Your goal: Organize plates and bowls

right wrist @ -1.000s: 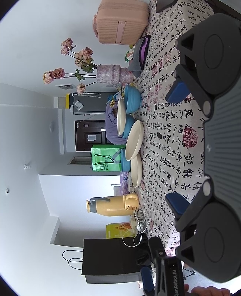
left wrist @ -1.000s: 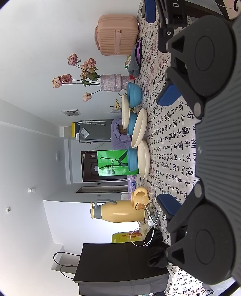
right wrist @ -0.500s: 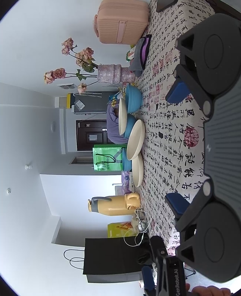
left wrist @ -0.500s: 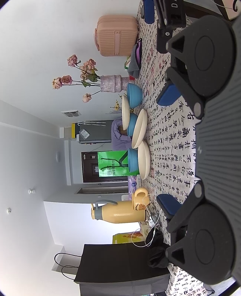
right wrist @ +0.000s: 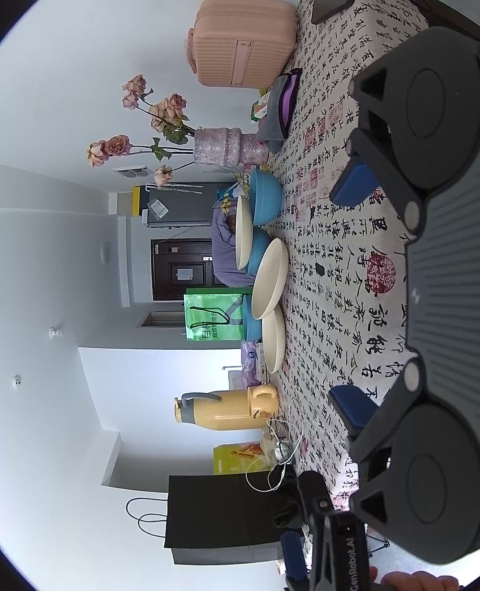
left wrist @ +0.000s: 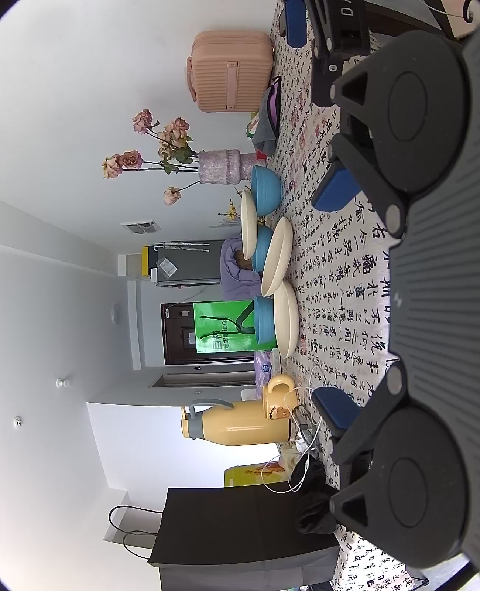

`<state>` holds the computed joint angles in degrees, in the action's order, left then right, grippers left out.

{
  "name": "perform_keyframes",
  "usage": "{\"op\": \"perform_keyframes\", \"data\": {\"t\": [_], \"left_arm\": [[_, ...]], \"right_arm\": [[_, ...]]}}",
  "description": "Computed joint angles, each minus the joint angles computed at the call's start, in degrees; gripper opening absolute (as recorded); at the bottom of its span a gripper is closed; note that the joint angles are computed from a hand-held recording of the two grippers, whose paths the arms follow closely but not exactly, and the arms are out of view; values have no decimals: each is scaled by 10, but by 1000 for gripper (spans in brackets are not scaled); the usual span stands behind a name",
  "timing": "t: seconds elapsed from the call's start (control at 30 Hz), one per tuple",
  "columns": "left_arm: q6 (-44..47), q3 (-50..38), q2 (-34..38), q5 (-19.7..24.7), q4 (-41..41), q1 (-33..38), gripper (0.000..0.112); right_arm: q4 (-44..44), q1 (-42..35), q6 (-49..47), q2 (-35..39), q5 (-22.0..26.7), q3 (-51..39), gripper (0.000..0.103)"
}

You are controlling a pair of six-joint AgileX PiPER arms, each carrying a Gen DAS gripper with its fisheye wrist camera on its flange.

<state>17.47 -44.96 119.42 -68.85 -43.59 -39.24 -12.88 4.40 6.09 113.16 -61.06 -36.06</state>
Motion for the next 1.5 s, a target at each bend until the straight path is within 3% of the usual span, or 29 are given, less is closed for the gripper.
{"op": "perform_keyframes", "data": {"t": [0.43, 1.07, 1.5], "left_arm": [[8, -11, 6, -5, 3, 4, 103], [69, -137, 18, 135, -4, 65, 103], [159, -286, 60, 259, -38, 109, 103]], "right_arm": [[2, 2, 14, 2, 23, -22, 103], [-1, 9, 41, 55, 124, -154, 103], [-20, 7, 68, 95, 234, -297, 103]]}}
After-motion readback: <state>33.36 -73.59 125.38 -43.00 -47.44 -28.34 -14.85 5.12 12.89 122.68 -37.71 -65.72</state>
